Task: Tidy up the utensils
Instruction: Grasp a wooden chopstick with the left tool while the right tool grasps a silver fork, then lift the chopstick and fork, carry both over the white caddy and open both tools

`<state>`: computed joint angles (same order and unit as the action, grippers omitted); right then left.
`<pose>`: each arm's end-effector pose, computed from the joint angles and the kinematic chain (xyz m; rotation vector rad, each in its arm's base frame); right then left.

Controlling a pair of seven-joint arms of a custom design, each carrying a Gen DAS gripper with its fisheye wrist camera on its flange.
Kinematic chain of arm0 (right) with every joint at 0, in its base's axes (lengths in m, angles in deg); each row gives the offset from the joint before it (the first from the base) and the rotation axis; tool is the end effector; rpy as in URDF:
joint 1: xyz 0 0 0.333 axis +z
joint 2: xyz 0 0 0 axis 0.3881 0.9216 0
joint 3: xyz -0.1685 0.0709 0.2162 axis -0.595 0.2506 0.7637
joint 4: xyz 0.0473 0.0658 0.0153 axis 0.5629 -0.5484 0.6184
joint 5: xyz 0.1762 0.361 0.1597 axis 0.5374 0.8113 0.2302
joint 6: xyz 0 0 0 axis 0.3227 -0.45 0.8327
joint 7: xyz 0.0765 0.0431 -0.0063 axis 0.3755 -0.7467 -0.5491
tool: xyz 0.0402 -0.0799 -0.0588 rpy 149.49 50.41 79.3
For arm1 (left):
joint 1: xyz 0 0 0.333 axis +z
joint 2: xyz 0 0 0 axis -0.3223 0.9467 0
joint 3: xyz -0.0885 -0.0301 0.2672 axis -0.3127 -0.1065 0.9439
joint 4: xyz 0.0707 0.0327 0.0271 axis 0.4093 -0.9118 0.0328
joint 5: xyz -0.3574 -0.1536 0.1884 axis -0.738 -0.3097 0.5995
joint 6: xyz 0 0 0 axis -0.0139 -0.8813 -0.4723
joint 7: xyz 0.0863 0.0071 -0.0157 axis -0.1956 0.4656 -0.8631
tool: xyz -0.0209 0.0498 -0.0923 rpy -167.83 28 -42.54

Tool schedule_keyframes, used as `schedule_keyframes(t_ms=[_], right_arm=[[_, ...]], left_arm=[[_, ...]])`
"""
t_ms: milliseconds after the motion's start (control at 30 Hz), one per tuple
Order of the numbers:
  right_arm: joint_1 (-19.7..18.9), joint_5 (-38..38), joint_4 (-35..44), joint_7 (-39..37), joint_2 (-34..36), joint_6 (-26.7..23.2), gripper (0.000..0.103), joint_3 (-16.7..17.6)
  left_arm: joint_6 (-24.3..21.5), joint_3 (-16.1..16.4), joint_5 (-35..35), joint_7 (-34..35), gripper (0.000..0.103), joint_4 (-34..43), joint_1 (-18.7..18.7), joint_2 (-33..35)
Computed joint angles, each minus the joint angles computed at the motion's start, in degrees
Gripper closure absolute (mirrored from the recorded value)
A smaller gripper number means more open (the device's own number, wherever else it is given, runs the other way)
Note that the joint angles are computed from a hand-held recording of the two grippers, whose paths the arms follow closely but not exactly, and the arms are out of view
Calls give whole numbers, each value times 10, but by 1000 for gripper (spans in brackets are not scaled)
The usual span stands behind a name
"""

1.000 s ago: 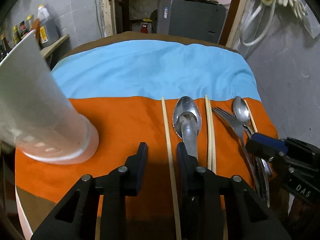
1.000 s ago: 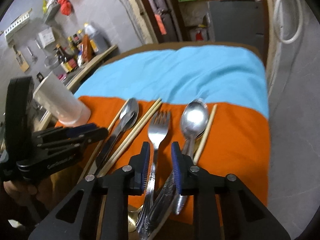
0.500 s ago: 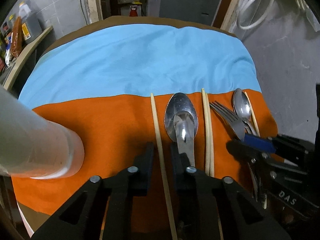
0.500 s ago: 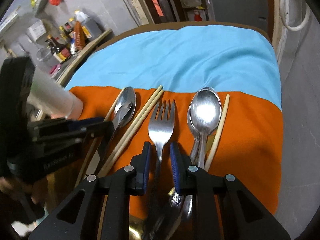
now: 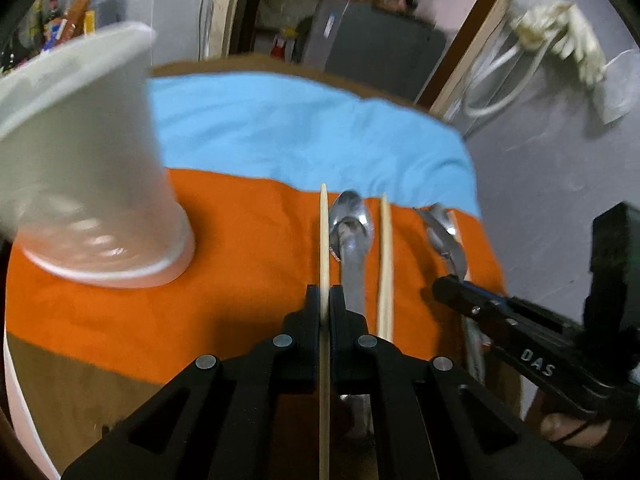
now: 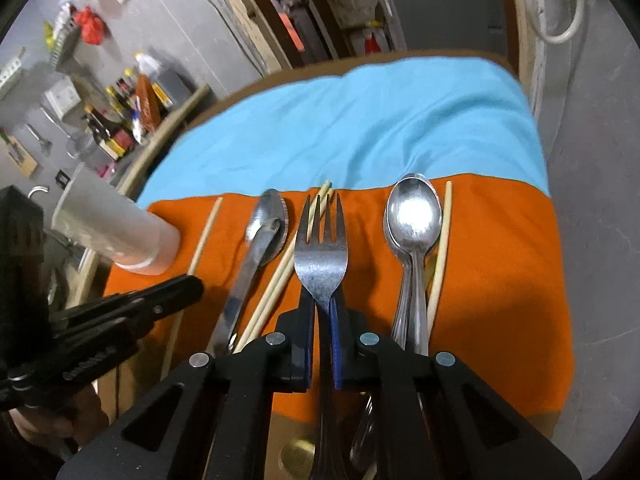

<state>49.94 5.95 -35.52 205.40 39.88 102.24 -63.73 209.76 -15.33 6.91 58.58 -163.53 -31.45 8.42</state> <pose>0.4904 0.3791 0.4330 -1.6626 1.8247 -0.1951 0.5310 -0.2055 0.4470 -1.7494 2.2970 -0.9725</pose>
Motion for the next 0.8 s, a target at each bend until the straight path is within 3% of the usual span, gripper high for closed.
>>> schedule_keyframes(t_ms=[100, 267, 500, 700, 800], right_arm=[[-1, -103, -22, 98, -25, 13, 98, 8], [-14, -289, -34, 289, -66, -8, 98, 40], [-11, -467, 11, 446, -80, -62, 98, 77], [15, -611, 139, 523, -1, -69, 98, 65], [39, -663, 230, 535, 66, -60, 98, 46]], left_arm=[[28, 14, -56, 55, 101, -42, -18, -48], [67, 39, -121, 139, 101, -88, -53, -110], [84, 91, -203, 232, 101, -104, -84, -171], [87, 141, -275, 314, 101, -49, -71, -171], [105, 166, -345, 377, 101, 2, -67, -132]])
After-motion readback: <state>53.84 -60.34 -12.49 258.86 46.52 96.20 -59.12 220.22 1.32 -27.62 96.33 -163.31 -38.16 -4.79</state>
